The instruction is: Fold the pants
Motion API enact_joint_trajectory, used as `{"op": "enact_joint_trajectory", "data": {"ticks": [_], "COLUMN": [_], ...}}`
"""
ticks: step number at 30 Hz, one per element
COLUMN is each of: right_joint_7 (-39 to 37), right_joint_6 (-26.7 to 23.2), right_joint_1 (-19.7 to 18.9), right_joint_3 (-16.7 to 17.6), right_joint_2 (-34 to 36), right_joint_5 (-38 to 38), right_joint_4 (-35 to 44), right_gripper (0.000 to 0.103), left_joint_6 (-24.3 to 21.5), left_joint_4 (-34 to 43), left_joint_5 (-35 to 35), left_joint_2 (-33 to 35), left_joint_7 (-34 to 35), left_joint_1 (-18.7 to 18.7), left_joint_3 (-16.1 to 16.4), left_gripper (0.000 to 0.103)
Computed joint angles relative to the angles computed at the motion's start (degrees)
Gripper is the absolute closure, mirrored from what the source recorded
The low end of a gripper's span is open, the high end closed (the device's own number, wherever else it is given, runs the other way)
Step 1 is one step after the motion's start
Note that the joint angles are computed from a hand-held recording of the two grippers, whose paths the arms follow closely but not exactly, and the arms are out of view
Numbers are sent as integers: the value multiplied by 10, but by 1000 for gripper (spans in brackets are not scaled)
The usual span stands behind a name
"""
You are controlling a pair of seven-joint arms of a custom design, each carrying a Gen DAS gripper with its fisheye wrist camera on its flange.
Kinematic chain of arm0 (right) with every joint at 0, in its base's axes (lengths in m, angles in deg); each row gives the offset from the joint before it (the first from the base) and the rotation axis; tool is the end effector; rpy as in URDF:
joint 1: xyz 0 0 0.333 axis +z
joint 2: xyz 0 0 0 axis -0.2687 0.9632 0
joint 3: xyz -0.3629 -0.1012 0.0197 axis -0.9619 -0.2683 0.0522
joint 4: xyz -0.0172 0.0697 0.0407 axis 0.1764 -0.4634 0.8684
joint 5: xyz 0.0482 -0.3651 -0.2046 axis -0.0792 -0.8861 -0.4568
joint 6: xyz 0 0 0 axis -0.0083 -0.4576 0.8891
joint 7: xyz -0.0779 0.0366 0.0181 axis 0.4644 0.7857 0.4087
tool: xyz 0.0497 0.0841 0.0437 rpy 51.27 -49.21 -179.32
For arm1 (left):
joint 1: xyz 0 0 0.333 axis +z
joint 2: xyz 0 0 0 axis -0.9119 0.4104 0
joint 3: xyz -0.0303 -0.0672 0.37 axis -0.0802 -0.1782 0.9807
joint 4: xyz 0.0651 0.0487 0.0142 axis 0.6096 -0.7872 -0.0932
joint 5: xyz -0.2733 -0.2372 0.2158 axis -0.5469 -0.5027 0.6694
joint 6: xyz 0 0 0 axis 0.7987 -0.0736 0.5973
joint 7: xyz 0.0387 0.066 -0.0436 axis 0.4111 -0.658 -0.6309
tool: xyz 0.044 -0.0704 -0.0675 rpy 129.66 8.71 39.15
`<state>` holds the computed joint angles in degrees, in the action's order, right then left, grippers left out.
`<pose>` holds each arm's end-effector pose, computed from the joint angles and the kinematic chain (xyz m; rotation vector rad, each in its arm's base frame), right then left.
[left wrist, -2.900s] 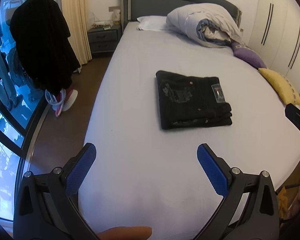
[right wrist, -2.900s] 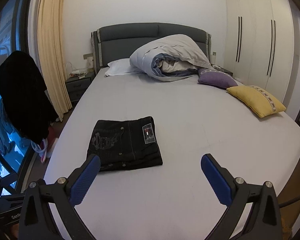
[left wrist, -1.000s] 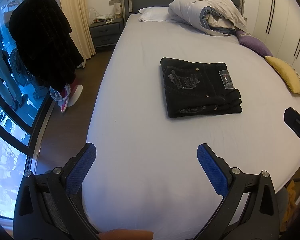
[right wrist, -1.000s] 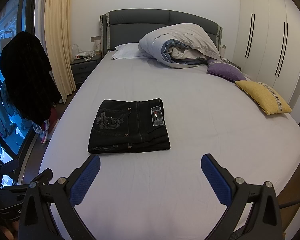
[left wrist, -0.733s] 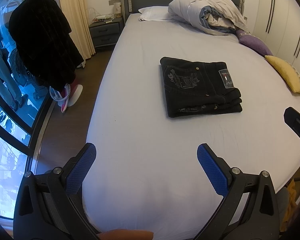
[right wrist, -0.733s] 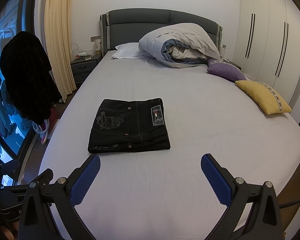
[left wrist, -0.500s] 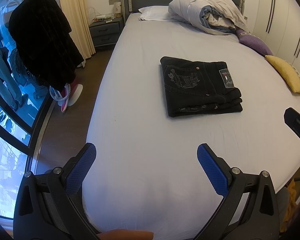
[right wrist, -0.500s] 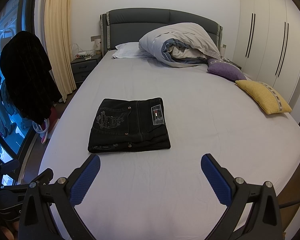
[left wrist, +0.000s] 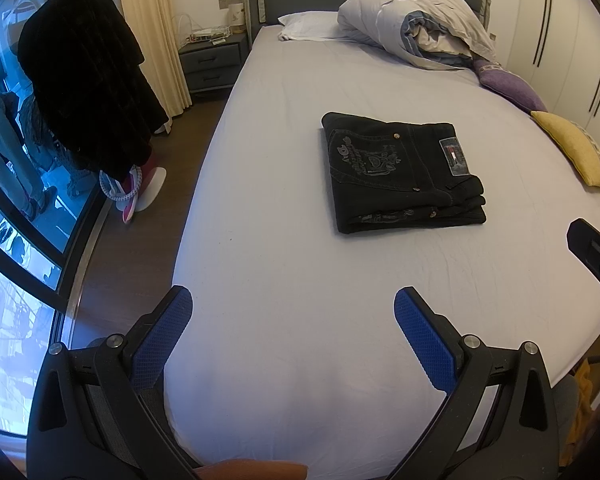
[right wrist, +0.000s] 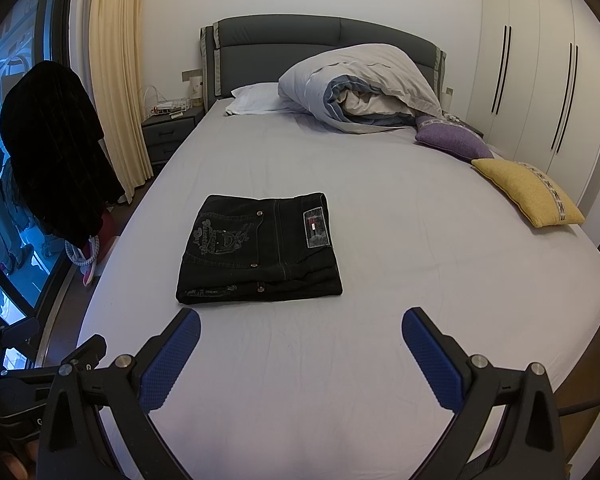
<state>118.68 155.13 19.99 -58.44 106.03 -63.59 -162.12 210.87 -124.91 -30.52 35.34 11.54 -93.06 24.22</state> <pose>0.6037 0.4383 0.5592 -1.6527 1.8322 -0.9389 0.6645 -0.3938 0.5198 -1.8815 1.8448 -0.6142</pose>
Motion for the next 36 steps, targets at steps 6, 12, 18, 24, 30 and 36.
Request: {"op": "enact_joint_trajectory", "data": {"ticks": [6, 12, 18, 24, 30, 36], "right_joint_7": [-3, -4, -6, -8, -9, -11], "right_joint_6": [0, 0, 0, -1, -1, -1], "right_joint_1": [-1, -1, -1, -2, -2, -2], "right_joint_3": [0, 0, 0, 0, 0, 0], "right_joint_2": [0, 0, 0, 0, 0, 0], "right_joint_5": [2, 3, 4, 6, 7, 8], "right_joint_4": [1, 2, 2, 3, 3, 4], "right_gripper": [0, 0, 0, 0, 0, 0], "left_joint_6": [2, 2, 2, 1, 3, 2], "left_joint_4": [-5, -4, -4, -4, -7, -6], "left_joint_5": [0, 0, -1, -1, -1, -1], "left_joint_2": [-2, -2, -2, -2, -3, -3], "left_joint_7": [-1, -1, 0, 1, 0, 0], "left_joint_1": [0, 1, 1, 1, 1, 2], "left_joint_3": [0, 0, 0, 0, 0, -1], "left_gripper": [0, 0, 0, 0, 0, 0]}}
